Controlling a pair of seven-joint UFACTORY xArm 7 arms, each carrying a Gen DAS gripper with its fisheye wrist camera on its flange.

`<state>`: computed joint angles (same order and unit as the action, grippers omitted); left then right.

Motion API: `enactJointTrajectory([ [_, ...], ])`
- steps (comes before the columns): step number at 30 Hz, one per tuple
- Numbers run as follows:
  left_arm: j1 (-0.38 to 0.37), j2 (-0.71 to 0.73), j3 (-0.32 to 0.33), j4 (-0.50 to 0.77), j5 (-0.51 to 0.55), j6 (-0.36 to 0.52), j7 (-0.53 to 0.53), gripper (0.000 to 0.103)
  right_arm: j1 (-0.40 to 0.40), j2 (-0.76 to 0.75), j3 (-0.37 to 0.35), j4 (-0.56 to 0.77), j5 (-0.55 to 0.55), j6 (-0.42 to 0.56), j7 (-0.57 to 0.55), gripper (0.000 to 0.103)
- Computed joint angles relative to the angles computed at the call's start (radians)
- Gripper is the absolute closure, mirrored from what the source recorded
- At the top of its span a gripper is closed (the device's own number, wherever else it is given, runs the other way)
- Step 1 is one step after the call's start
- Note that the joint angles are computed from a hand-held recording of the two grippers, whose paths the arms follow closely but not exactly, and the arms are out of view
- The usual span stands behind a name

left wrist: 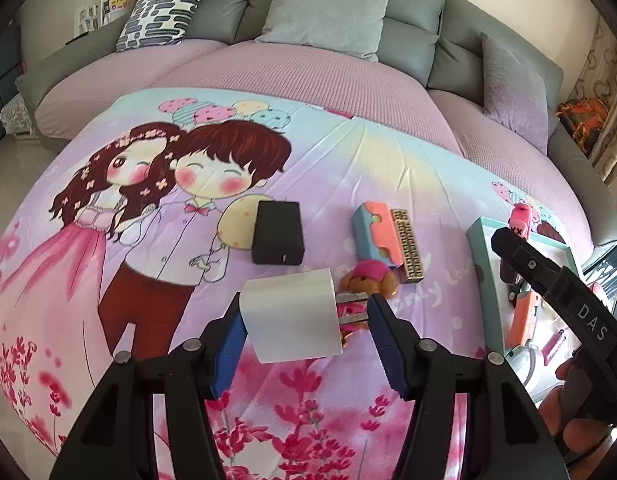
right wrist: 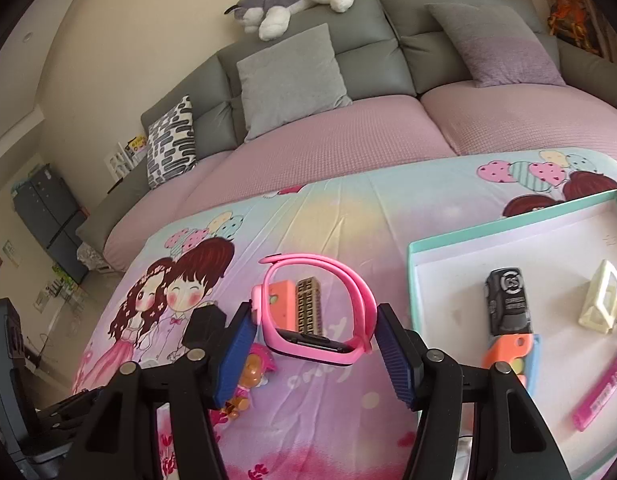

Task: Organize rigid objects
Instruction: 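Carry the white charger and pink watch over the tray with both tools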

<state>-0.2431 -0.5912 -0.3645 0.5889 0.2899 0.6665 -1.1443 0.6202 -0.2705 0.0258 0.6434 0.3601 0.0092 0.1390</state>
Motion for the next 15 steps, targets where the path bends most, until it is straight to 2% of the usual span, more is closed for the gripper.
enactJointTrajectory([
  [2,0.011,0.036,-0.016,0.05,0.026,-0.001,0.008,0.042,-0.096,-0.034,0.056,-0.022,-0.05,0.001,0.054,0.04],
  [6,0.019,0.133,-0.045,0.162,0.093,-0.023,0.022,0.042,-0.352,-0.111,0.212,-0.059,-0.212,0.03,0.211,0.04],
  [9,0.005,0.221,-0.055,0.248,0.139,-0.042,0.035,0.042,-0.425,-0.15,0.222,-0.082,-0.273,0.042,0.271,0.04],
  [11,-0.01,0.289,-0.064,0.315,0.181,-0.023,0.04,0.042,-0.447,-0.171,0.205,-0.097,-0.3,0.051,0.297,0.04],
  [15,-0.058,0.409,-0.059,0.425,0.247,-0.006,0.041,0.042,-0.546,-0.211,0.228,-0.115,-0.378,0.095,0.373,0.04],
])
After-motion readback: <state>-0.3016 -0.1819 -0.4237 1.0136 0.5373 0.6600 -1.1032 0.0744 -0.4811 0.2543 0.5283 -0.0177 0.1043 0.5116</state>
